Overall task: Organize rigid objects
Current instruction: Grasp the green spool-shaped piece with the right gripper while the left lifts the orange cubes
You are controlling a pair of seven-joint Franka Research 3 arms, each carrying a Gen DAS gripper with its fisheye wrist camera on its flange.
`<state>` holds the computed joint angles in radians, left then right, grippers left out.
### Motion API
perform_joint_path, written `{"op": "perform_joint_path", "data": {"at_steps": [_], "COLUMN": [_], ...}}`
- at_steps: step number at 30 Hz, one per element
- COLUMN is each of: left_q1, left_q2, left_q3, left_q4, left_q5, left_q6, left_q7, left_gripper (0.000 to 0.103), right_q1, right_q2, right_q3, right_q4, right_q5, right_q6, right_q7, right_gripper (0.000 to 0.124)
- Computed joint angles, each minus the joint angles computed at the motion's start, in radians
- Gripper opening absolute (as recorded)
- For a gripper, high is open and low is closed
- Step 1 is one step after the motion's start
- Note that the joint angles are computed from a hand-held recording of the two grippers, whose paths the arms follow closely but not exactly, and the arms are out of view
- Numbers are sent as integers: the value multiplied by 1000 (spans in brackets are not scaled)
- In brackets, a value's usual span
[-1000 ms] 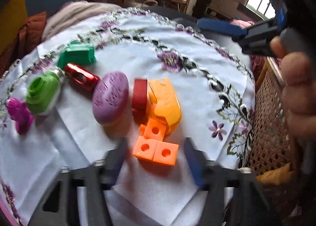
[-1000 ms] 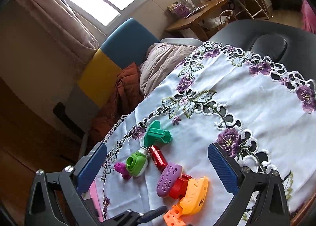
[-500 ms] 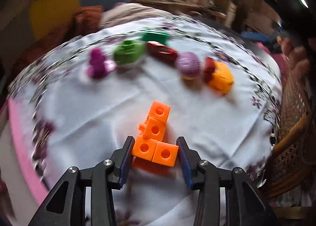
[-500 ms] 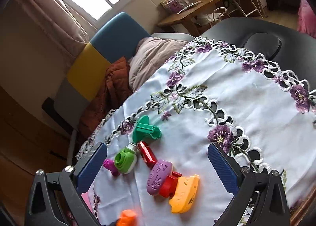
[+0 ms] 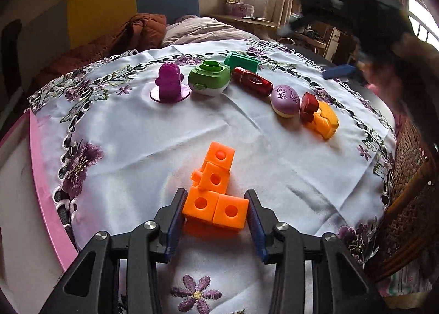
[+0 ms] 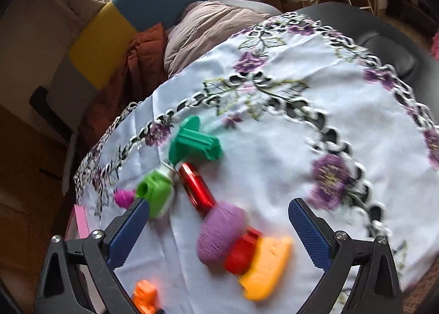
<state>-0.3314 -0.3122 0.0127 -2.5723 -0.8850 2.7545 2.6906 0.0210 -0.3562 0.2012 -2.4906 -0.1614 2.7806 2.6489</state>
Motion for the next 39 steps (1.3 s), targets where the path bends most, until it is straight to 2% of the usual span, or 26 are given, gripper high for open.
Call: {"op": "perform_joint_path", "data": {"at_steps": [4, 7, 13, 14, 15, 16, 19, 23, 29, 34, 36, 39], "left_q1": [-2, 3, 20, 22, 24, 26, 32, 35, 34, 33, 34, 35], "left_q2": [2, 4, 6, 6, 6, 6, 6, 8, 2, -7, -16, -34], "left_q3": [7, 7, 1, 0, -1, -3, -7, -15, -18, -26, -24, -22], "left_q4": [3, 7, 13, 13, 13, 14, 15, 12, 8, -1, -5, -19], "left_q5": [-26, -45, -68, -72, -76, -79, -90, -102, -89, -50, -22, 22], "left_q6": [-10, -21, -45, -48, -50, -52, -55, -41, -36, -13, -16, -5], "left_q7": [10, 23, 36, 40, 45, 48, 53, 65, 41, 13, -19, -65], "left_gripper": [42, 42, 42, 42, 42, 42, 42, 42, 42, 42, 42, 42], "right_q1": [-20, -23, 41, 53, 67, 84, 114, 151, 126, 115, 142, 160], "right_q2": [127, 232, 386, 404, 422, 434, 421, 346, 207, 152, 142, 163], "right_q3": [7, 5, -58, -69, -79, -91, -125, -169, -143, -109, -111, -78], "right_q4": [115, 224, 377, 397, 424, 449, 440, 390, 268, 187, 160, 170], "right_q5": [-28, -120, -203, -198, -198, -223, -215, -303, -380, -303, -212, -156], "right_q6": [18, -35, -134, -152, -197, -247, -228, -227, -179, -41, 20, 27], "right_q7": [80, 168, 233, 212, 192, 198, 128, 142, 103, -22, -133, -244], "right_gripper": [103, 103, 101, 94, 67, 67, 61, 61, 61, 61, 61, 61]}}
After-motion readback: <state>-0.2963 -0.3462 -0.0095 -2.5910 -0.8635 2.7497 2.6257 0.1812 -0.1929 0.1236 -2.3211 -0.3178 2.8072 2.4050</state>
